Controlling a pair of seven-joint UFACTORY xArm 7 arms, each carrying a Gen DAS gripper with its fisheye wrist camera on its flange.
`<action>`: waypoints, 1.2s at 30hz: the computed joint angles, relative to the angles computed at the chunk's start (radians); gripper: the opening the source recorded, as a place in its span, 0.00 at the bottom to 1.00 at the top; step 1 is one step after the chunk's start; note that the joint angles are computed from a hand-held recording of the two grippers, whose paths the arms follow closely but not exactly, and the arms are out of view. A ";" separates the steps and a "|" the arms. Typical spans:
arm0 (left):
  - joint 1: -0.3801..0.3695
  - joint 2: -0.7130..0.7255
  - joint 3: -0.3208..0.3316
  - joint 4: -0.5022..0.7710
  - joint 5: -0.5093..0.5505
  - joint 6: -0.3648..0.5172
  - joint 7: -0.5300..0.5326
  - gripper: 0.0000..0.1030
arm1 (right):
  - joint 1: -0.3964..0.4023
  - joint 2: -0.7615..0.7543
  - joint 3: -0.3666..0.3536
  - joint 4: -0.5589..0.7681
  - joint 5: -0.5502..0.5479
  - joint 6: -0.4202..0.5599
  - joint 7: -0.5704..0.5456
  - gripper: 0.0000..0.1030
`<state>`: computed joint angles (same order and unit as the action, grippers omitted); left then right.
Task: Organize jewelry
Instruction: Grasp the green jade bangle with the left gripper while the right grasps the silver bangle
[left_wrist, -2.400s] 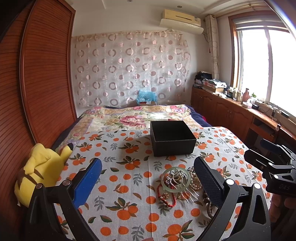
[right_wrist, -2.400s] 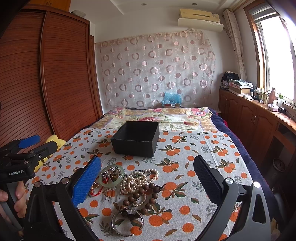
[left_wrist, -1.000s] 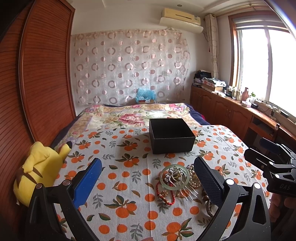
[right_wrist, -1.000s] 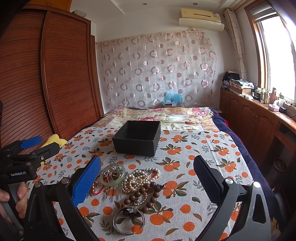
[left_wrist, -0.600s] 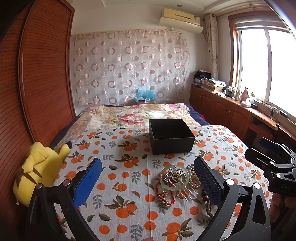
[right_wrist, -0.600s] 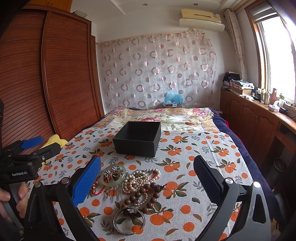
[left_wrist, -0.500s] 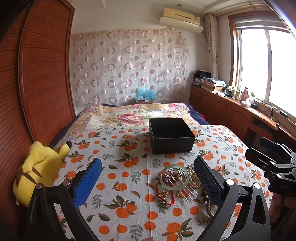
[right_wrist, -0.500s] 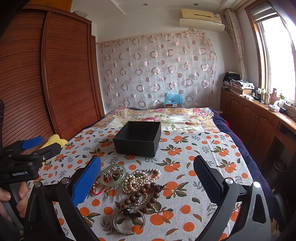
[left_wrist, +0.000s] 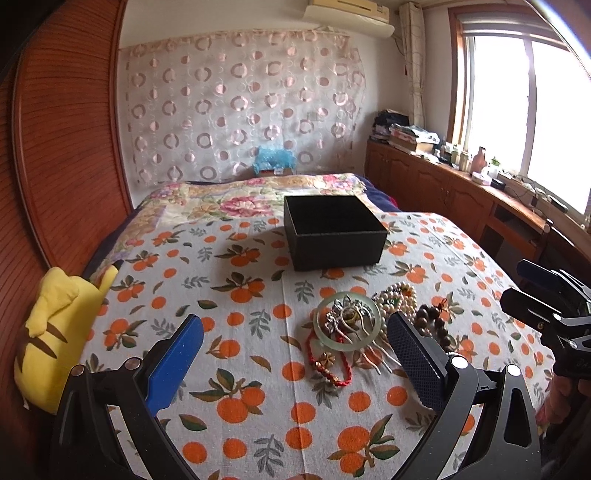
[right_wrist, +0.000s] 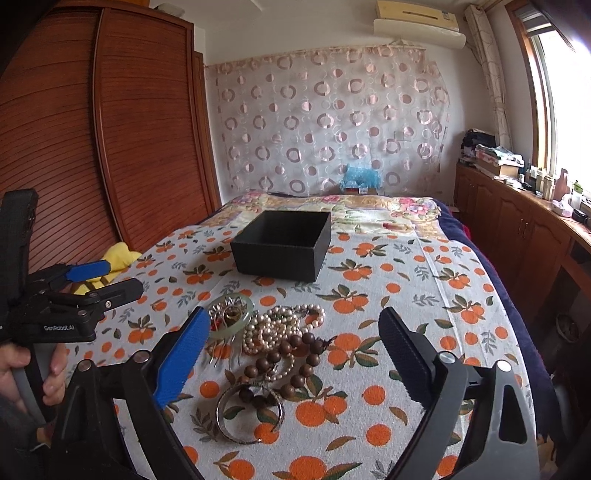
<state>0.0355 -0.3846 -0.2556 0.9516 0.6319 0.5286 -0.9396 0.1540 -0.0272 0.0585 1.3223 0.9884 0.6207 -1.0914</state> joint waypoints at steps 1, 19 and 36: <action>-0.010 0.002 0.017 -0.007 -0.017 -0.010 0.024 0.94 | -0.002 0.002 -0.001 -0.001 -0.006 0.011 0.001 0.86; -0.073 0.089 0.102 -0.053 -0.244 -0.128 0.276 0.94 | -0.036 0.061 0.012 -0.006 -0.195 0.216 -0.001 0.38; -0.128 0.227 0.168 0.048 -0.459 -0.115 0.512 0.94 | -0.046 0.072 0.019 0.010 -0.226 0.225 -0.019 0.08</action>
<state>-0.0921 -0.1578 -0.0877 0.9995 0.1724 0.4134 -0.4271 0.1076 0.0443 0.0776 1.3328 0.7628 0.8462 -1.1105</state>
